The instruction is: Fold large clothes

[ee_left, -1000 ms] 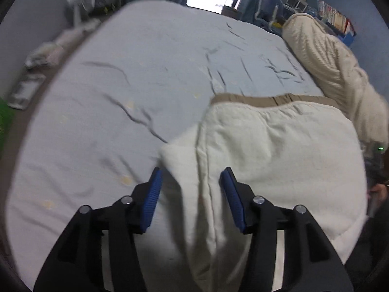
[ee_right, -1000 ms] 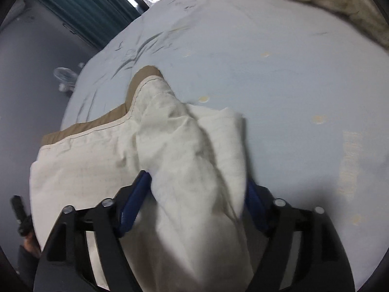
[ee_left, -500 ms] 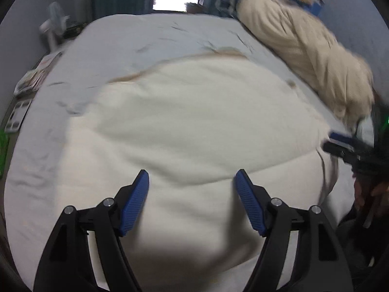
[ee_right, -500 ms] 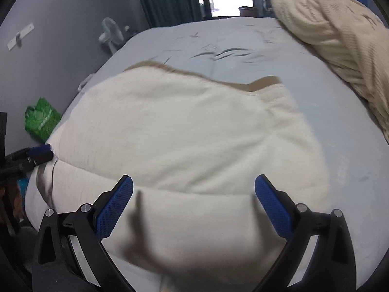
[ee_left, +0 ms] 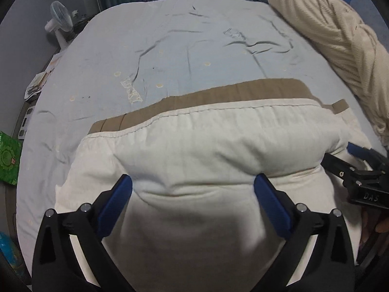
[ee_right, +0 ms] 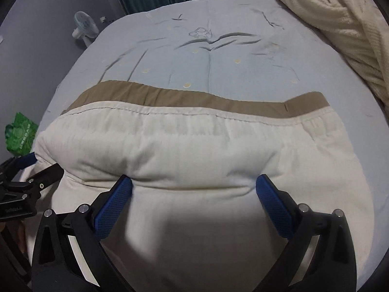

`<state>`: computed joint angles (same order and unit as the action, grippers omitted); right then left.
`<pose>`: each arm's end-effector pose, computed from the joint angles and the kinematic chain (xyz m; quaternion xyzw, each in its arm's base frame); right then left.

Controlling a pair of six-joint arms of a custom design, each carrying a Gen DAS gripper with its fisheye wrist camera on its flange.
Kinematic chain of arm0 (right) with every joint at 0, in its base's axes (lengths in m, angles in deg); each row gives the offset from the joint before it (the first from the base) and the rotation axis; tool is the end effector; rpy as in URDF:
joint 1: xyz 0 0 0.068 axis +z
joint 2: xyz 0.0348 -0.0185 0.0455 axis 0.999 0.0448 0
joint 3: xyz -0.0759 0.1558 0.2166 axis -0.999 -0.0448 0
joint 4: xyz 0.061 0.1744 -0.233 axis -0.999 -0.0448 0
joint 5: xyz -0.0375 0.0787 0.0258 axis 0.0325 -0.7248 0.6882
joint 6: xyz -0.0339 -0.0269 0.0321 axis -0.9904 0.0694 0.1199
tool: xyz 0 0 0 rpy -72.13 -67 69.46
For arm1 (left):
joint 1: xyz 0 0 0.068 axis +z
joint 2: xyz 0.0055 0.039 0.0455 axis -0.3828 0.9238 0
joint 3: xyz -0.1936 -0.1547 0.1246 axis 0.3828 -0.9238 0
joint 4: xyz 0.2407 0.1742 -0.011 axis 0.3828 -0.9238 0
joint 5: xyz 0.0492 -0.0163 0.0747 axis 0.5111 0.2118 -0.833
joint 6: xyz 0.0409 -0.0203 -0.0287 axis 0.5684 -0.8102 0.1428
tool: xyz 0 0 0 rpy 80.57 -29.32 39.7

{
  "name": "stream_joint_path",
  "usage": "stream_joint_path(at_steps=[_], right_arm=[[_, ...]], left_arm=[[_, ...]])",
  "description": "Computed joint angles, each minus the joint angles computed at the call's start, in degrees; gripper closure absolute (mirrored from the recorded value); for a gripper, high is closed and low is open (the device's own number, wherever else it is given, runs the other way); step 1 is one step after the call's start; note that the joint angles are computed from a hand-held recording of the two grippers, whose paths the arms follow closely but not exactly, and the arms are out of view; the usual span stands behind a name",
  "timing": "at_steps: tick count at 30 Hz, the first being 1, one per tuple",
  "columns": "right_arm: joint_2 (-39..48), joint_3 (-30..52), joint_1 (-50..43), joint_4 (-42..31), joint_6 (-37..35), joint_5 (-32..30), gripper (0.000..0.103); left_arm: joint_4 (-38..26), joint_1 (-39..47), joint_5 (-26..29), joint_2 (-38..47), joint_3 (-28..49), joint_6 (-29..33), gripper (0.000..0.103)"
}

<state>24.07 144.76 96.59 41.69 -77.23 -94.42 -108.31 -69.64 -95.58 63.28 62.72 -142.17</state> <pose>0.2933 0.0558 0.2500 -0.1804 0.9509 0.1183 0.2221 0.2408 -0.2411 0.2645 -0.0915 0.9718 0.0127 0.2168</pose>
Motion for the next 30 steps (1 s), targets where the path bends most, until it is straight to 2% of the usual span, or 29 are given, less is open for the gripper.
stream_joint_path(at_steps=[6, 9, 15, 18, 20, 22, 24, 27, 30], right_arm=[[6.50, 3.44, 0.95, -1.93, -1.13, 0.67, 0.005], [6.96, 2.91, 0.72, -1.46, -2.22, 0.53, 0.005], [4.17, -0.80, 0.73, 1.68, -1.60, 0.63, 0.005], [-0.88, -4.31, -0.53, 3.57, -1.68, -0.79, 0.005], [-6.65, -6.00, -2.51, 0.89, -2.52, -1.86, 0.007], [-14.44, -8.51, -6.14, -3.18, -7.14, -5.15, 0.007], [-20.39, -11.18, -9.24, -6.19, -12.27, -5.53, 0.007], [-24.70, -14.73, -19.56, -10.54, -19.12, -11.85, 0.007], [-26.96, -17.92, -29.85, -13.69, -27.59, -17.15, 0.007]], left_arm=[[-0.27, 1.09, 0.64, 3.19, 0.14, 1.58, 0.005], [1.55, 0.83, 0.54, 3.03, -1.46, 1.63, 0.005], [4.25, 0.09, 0.21, 1.73, -4.15, 0.62, 0.005], [4.34, -1.44, -1.45, -0.79, -5.43, -1.48, 0.006], [1.56, -4.72, -3.79, -3.23, -5.17, -4.01, 0.006], [-0.38, -9.46, -6.62, -6.98, -6.27, -6.98, 0.006], [-2.57, -14.00, -8.30, -9.41, -7.73, -10.93, 0.006], [-2.23, -20.56, -8.82, -14.38, -13.52, -19.69, 0.006], [-3.22, -25.33, -10.44, -15.11, -15.85, -24.57, 0.006]])
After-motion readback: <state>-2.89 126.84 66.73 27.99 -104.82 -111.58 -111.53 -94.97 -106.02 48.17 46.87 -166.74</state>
